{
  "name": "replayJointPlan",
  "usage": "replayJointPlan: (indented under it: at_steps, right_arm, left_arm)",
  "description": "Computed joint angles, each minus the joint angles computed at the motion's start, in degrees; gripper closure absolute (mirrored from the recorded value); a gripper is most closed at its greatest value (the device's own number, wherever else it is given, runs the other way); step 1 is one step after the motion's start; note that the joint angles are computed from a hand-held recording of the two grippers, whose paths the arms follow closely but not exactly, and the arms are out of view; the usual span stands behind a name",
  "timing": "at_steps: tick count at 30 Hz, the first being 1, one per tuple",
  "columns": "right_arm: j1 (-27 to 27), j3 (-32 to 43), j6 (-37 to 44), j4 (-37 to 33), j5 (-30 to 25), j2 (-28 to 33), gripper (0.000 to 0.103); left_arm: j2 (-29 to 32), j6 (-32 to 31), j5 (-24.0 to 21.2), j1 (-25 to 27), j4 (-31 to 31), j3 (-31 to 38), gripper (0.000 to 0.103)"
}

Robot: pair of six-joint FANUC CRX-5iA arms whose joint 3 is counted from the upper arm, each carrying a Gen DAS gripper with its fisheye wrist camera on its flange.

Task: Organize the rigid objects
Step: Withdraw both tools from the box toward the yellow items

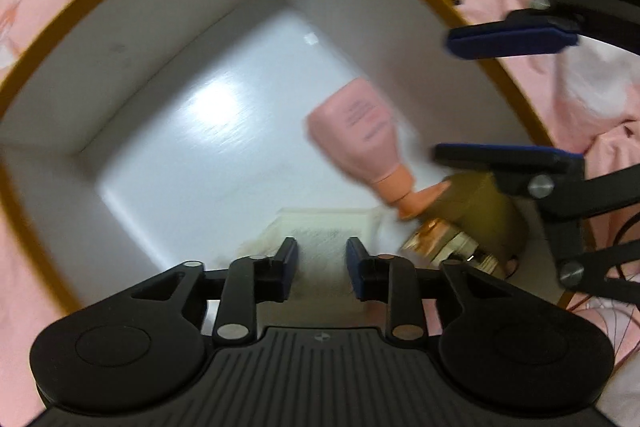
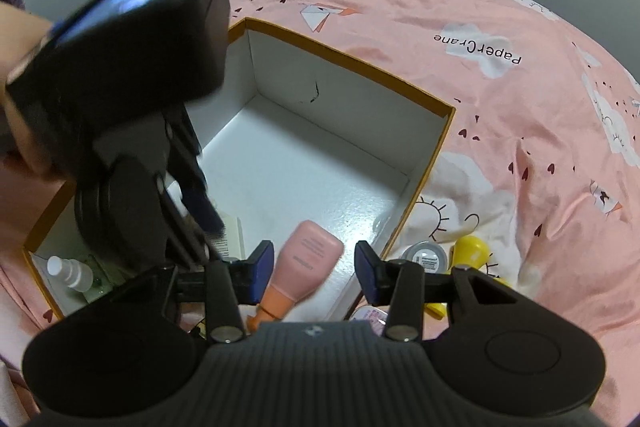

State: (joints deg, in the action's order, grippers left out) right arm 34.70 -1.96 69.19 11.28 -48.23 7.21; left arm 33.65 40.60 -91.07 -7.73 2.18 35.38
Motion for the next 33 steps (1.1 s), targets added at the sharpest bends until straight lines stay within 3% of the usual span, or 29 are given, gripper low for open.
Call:
replayJointPlan:
  at_steps: [1, 5, 8, 12, 14, 18, 20, 24, 33]
  right_arm:
    - [0.05, -0.18, -0.05, 0.1, 0.25, -0.1, 0.058]
    - [0.23, -1.36, -1.26, 1.71, 2.08, -0.49, 0.058]
    - [0.03, -2.28, -2.16, 1.81, 3.27, -1.25, 0.057]
    - [-0.17, -3.77, -2.11, 1.37, 4.34, -2.84, 0.056]
    - [0.54, -6.08, -6.23, 5.95, 4.93, -3.95, 0.05]
    - [0.14, -8.39, -10.34, 8.21, 5.27, -5.93, 0.049]
    - [-0.27, -9.05, -11.74, 8.88, 4.91, -6.18, 0.049]
    - [-0.86, -9.96, -13.41, 8.38, 4.44, -6.63, 0.049]
    - [-1.59, -11.61, -15.34, 5.98, 6.14, -8.07, 0.049]
  left_arm:
    - [0.26, 0.18, -0.65, 0.0, -1.05, 1.03, 0.054]
    - [2.12, 2.37, -3.44, -0.38, -4.89, 4.71, 0.049]
    - [5.44, 5.05, -8.34, -0.2, -4.98, 8.93, 0.041]
    - [7.16, 5.73, -9.94, -0.82, -5.79, 9.94, 0.041]
    - [7.52, 5.9, -9.97, -0.68, -4.76, 9.75, 0.042]
    - [6.14, 3.78, -6.07, 0.23, -0.06, 6.58, 0.049]
    - [5.93, 2.92, -5.02, 0.5, 2.04, 5.74, 0.06]
    - [4.84, 1.06, -1.93, 0.41, 4.17, 3.4, 0.06]
    - [0.79, -10.73, 6.53, 1.01, 7.87, -3.82, 0.06]
